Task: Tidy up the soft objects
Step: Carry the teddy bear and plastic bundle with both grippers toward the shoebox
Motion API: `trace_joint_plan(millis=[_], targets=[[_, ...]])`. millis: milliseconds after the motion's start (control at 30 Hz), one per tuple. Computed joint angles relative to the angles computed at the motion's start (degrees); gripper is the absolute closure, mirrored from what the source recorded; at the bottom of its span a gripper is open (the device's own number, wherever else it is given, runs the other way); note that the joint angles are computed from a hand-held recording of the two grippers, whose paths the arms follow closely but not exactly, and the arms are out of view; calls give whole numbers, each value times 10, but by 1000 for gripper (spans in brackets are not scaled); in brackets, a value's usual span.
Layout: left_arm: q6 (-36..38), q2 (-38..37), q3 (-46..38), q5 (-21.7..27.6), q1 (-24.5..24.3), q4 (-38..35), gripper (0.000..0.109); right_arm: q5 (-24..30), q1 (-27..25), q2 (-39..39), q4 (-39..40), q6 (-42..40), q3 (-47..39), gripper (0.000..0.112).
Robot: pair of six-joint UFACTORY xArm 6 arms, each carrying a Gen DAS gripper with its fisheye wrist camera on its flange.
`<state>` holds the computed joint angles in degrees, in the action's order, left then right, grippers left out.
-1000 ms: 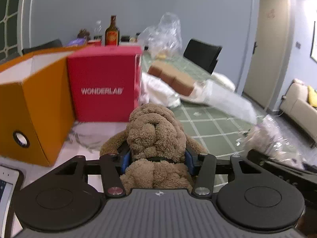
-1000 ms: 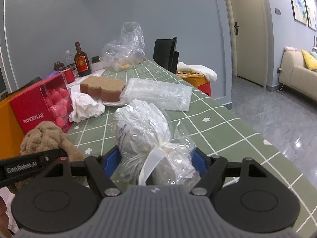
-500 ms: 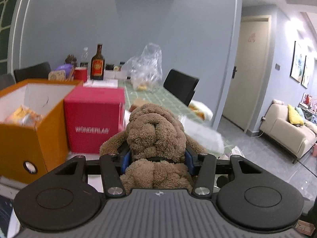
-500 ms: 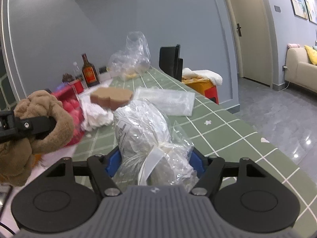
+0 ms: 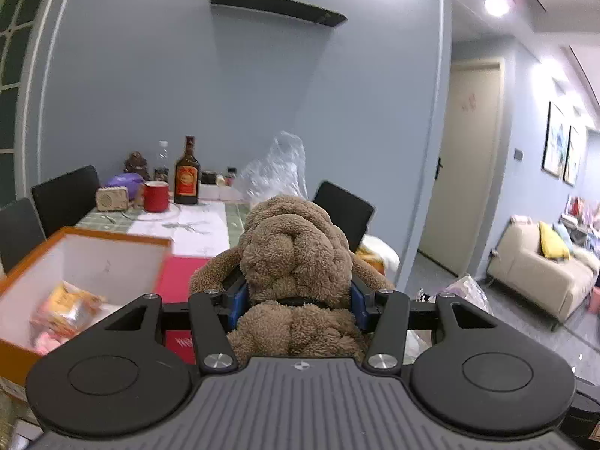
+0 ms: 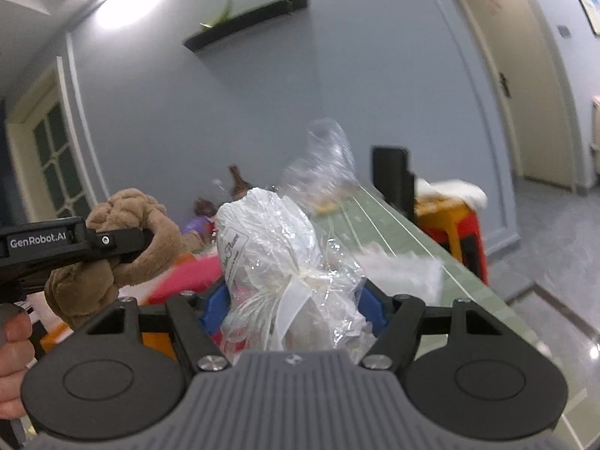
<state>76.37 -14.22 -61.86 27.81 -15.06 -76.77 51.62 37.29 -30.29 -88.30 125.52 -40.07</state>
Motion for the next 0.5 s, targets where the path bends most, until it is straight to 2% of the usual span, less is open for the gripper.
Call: trace_joint_plan(millis=[67, 200, 367, 433, 500], targets=[[-16, 7, -24, 25, 25, 8, 49, -18, -12, 20, -15, -21, -35, 43], [-27, 29, -72, 39, 67, -1, 49, -119, -58, 87, -58, -41, -127, 43], [4, 64, -113, -30, 97, -45, 49, -227, -92, 213, -67, -85, -270, 43], [-11, 87, -134, -39, 111, -36, 49, -271, -106, 265, -27, -142, -330, 43], [-3, 110, -148, -68, 113, -36, 49, -317, -117, 326, 43, -240, -401, 43]])
